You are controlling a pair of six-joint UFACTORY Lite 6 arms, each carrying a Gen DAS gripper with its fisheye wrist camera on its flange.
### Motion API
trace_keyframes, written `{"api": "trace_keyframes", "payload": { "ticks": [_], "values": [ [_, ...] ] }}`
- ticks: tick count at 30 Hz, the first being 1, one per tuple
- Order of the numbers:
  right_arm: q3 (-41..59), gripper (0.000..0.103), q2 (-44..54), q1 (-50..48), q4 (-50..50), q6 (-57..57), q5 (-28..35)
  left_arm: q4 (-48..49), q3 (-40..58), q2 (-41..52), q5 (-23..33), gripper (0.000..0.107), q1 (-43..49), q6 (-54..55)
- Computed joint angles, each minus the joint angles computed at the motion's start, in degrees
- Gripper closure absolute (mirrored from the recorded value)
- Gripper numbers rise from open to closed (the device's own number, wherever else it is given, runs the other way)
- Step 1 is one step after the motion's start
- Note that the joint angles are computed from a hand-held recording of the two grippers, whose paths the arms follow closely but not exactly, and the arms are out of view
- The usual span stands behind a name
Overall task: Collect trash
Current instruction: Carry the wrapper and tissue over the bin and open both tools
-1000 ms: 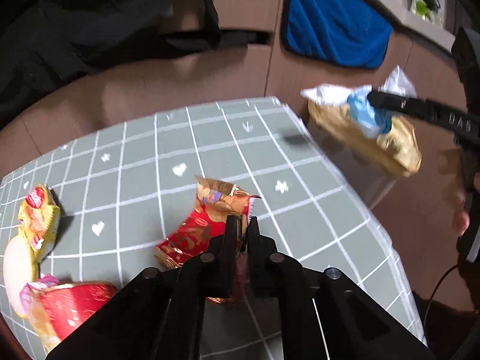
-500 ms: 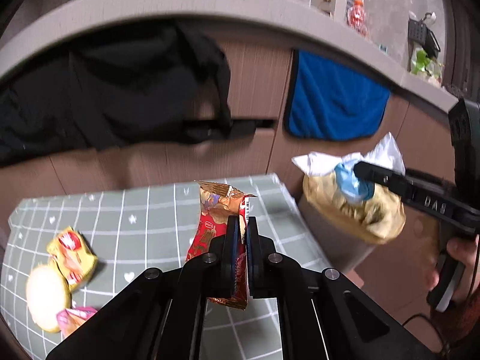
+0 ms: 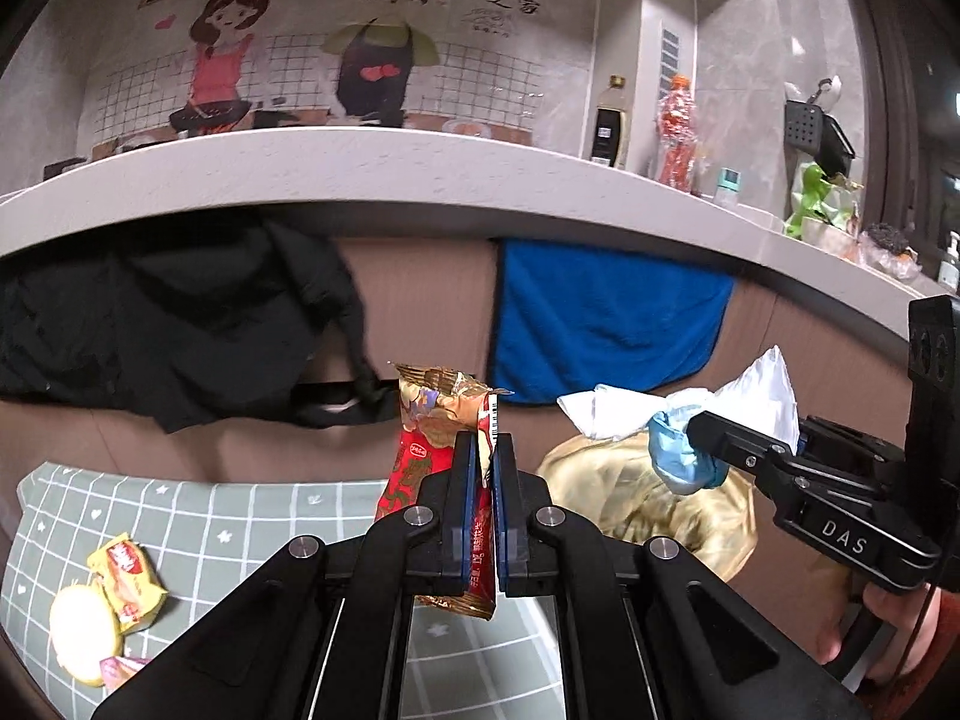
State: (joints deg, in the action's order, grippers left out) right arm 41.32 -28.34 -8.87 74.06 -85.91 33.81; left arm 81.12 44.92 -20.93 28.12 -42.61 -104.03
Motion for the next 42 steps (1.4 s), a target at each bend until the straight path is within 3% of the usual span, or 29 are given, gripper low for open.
{"api": "trace_keyframes", "payload": {
  "ticks": [6,19,28,42],
  "values": [
    [2.0,0.077,3.1,-11.1,3.1,-6.7,8.5,1.7,7.8,9.7,2.7,0.102,-5.7,-3.3],
    [8.4,0.077,15.9,-29.1,5.7,-15.5,18.0,0.2,32.6,35.4,-1.5,0.102,-8.6,-0.6],
    [13.9,0.077,24.4,-32.7,6.2,-17.5,18.2,-6.3,45.0,47.4,-4.2,0.102,-8.0,5.8],
    [18.8,0.077,34.2,-29.5,7.2,-19.0,13.7,-17.7,54.1,57.2,-9.0,0.102,-4.0,16.3]
  ]
}}
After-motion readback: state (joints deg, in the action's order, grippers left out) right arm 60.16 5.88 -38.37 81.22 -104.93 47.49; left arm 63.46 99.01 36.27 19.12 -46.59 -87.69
